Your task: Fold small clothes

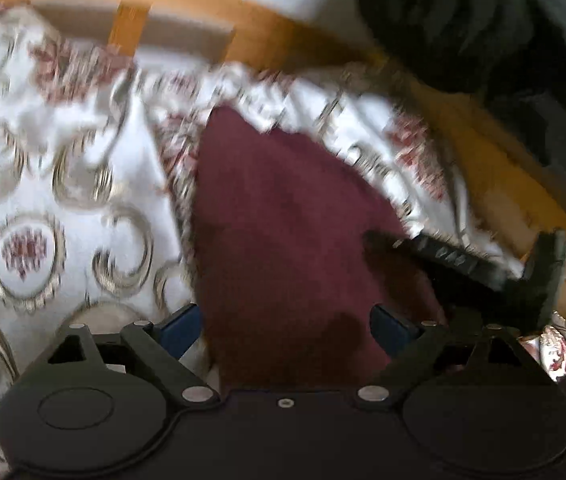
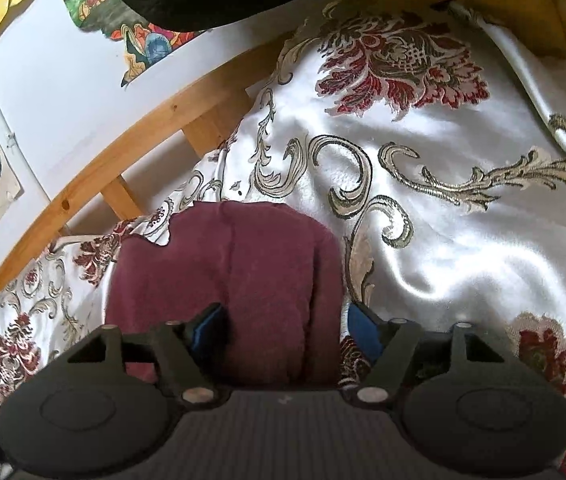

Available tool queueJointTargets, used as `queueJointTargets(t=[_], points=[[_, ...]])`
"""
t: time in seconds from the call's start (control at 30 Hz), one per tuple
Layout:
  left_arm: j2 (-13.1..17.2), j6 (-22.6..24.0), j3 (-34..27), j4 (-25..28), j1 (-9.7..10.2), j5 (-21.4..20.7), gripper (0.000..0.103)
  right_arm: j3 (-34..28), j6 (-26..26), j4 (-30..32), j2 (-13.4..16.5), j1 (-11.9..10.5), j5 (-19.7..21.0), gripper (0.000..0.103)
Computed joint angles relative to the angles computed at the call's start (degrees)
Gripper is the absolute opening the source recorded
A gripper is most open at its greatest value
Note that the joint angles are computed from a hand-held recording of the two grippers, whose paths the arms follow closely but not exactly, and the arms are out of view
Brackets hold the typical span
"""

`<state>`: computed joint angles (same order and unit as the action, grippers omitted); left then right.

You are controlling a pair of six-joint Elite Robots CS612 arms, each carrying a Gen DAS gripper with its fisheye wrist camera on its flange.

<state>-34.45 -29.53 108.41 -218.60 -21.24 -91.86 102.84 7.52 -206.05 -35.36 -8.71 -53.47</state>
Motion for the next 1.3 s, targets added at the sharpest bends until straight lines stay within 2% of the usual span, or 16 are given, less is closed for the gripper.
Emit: queueJointTargets(t=[0.13, 0.27, 0.3, 0.37, 0.4, 0.47, 0.57, 0.63, 0.73, 0.93, 1.03, 1.1, 1.3], points=[[1.03, -6.15, -0.91, 1.46, 1.65, -4.73, 0.091, -0.4, 2.46, 1.61, 0.25, -0.51, 2.76, 0.064], [1.58, -7.48, -1.65, 2.05, 2.44, -7.52, 0.09, -0.32, 2.55, 1.6, 0.23, -0.44, 2.73, 0.063], [1.7, -7.63, -1.9, 2.01, 2.57, -8.02, 0.087, -0.27, 2.82, 1.57, 0.21, -0.41, 2.71, 0.062], [2.02, -8.47, -2.32, 1.85, 2.98, -9.96, 0.078, -0.25, 4.05, 1.62, 0.24, -0.51, 3.41, 0.05], [2.1, -9.28, -2.48, 1.9, 3.08, -10.69, 0.074, -0.18, 4.85, 1.42, 0.24, -0.54, 3.39, 0.048], [1.95, -9.65, -2.16, 1.75, 2.72, -9.51, 0.067, 0.05, 5.67, 0.69, 0.13, -0.46, 3.01, 0.037], [1.32, -5.61, -1.3, 1.28, 1.59, -6.24, 0.055, 1.03, 2.32, -2.22, -0.59, 0.19, 1.28, 0.027], [0.95, -2.78, -0.7, 0.18, 0.96, -4.28, 0.05, 1.85, -0.85, -5.85, -1.0, 0.76, 0.78, 0.025], [0.41, 0.88, 0.41, -1.81, 0.12, -1.8, 0.048, 2.78, -4.02, -11.14, -1.53, 1.34, 2.33, 0.024], [-0.35, 4.36, 4.09, -10.07, -0.44, 3.54, 0.047, 3.06, -7.79, -18.88, -2.41, 2.78, 6.94, 0.023], [-0.72, 5.19, 5.74, -12.9, -0.41, 7.7, 0.047, 1.35, -9.65, -17.23, -2.29, 4.37, 8.42, 0.023], [-0.87, 3.89, 6.54, -13.88, 0.14, 9.95, 0.047, -0.55, -10.0, -15.2, -1.91, 5.63, 9.42, 0.023], [-1.24, -0.34, 7.94, -13.83, 2.55, 15.8, 0.047, -6.88, -14.66, -4.49, -0.38, 10.17, 10.96, 0.023]])
